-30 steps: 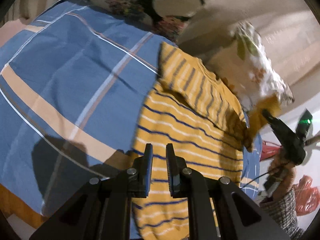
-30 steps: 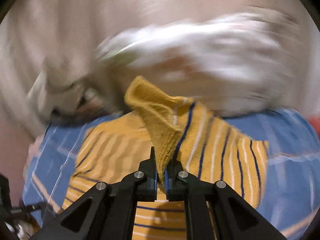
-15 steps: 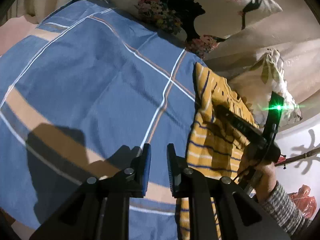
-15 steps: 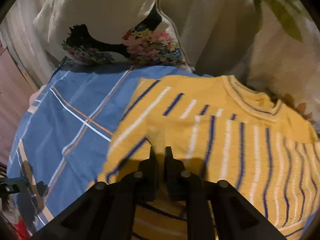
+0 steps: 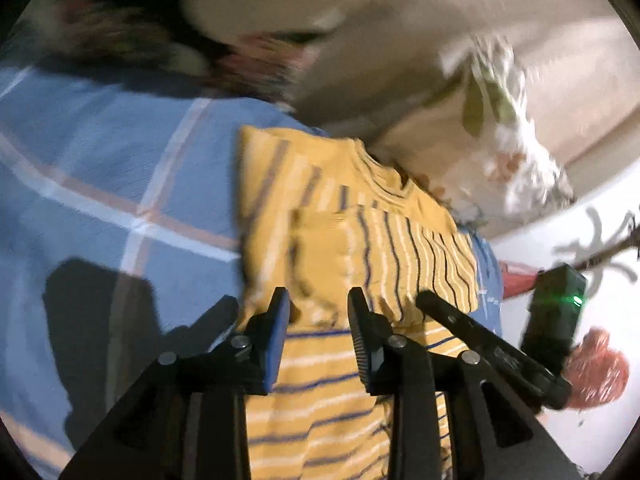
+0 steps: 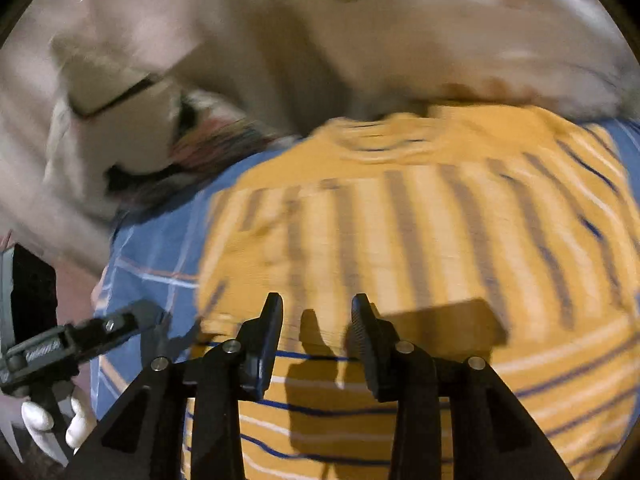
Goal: Fold small clothes
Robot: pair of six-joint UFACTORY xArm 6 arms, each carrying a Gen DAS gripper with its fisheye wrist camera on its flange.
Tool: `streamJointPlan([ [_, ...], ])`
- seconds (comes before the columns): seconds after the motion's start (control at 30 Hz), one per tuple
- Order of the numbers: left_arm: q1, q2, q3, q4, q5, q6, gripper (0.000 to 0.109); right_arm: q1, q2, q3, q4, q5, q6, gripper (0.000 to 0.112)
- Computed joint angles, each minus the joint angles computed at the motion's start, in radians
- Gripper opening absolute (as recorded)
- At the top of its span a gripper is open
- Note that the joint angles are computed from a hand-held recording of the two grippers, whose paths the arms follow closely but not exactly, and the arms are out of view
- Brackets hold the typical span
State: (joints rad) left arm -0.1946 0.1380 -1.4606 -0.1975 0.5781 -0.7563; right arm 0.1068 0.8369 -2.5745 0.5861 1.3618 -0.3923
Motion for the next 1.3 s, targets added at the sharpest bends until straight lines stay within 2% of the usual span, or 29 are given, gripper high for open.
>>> streamJointPlan([
  [0.13,0.007,0.199,-0.258,-0.013,0.159,0.076,0.029,-0.026,-0.106,0.175,-0.012,-0.085,-0.001,0.039],
  [0.2,0.012,0.268,-0.343,-0.018,0.212,0.086,0.029,-0.034,-0.162,0.269,-0.016,-0.128,-0.011,0.039],
  [0.23,0.015,0.308,-0.396,-0.027,0.250,0.104,0.023,-0.035,-0.182,0.304,-0.021,-0.148,-0.010,0.039],
  [0.27,0.016,0.326,-0.419,-0.028,0.269,0.116,0.002,-0.038,-0.203,0.340,-0.023,-0.164,-0.012,0.039],
  [0.3,0.015,0.336,-0.436,-0.010,0.287,0.111,0.000,-0.043,-0.211,0.350,-0.029,-0.170,-0.009,0.039],
  [0.43,0.021,0.269,-0.376,0.158,0.254,-0.011,0.000,-0.057,-0.235,0.390,-0.050,-0.206,-0.002,0.039],
  [0.53,0.050,0.248,-0.361,0.230,0.272,-0.076,0.000,-0.073,-0.233,0.390,-0.063,-0.220,0.019,0.039],
  [0.63,0.072,0.210,-0.299,0.172,0.223,-0.042,0.000,-0.081,-0.204,0.346,-0.084,-0.221,0.046,0.039],
  [0.83,0.048,0.171,-0.230,0.114,0.186,0.000,0.000,-0.093,-0.147,0.248,-0.106,-0.193,0.082,0.039],
  [0.93,0.023,0.153,-0.206,0.124,0.180,-0.013,0.006,-0.096,-0.124,0.222,-0.109,-0.162,0.083,0.039],
  [1.0,0.004,0.121,-0.159,0.137,0.173,-0.048,0.014,-0.099,-0.087,0.178,-0.118,-0.136,0.097,0.039],
  [1.13,-0.042,0.018,-0.014,0.180,0.139,-0.153,0.016,-0.140,0.033,-0.005,-0.081,0.010,0.143,0.042],
  [1.23,-0.082,-0.044,0.084,0.214,0.124,-0.278,0.020,-0.176,0.014,0.036,-0.060,0.062,0.092,0.048],
  [1.3,-0.110,-0.079,0.143,0.226,0.120,-0.357,0.020,-0.215,-0.043,0.142,-0.009,0.089,0.026,0.048],
])
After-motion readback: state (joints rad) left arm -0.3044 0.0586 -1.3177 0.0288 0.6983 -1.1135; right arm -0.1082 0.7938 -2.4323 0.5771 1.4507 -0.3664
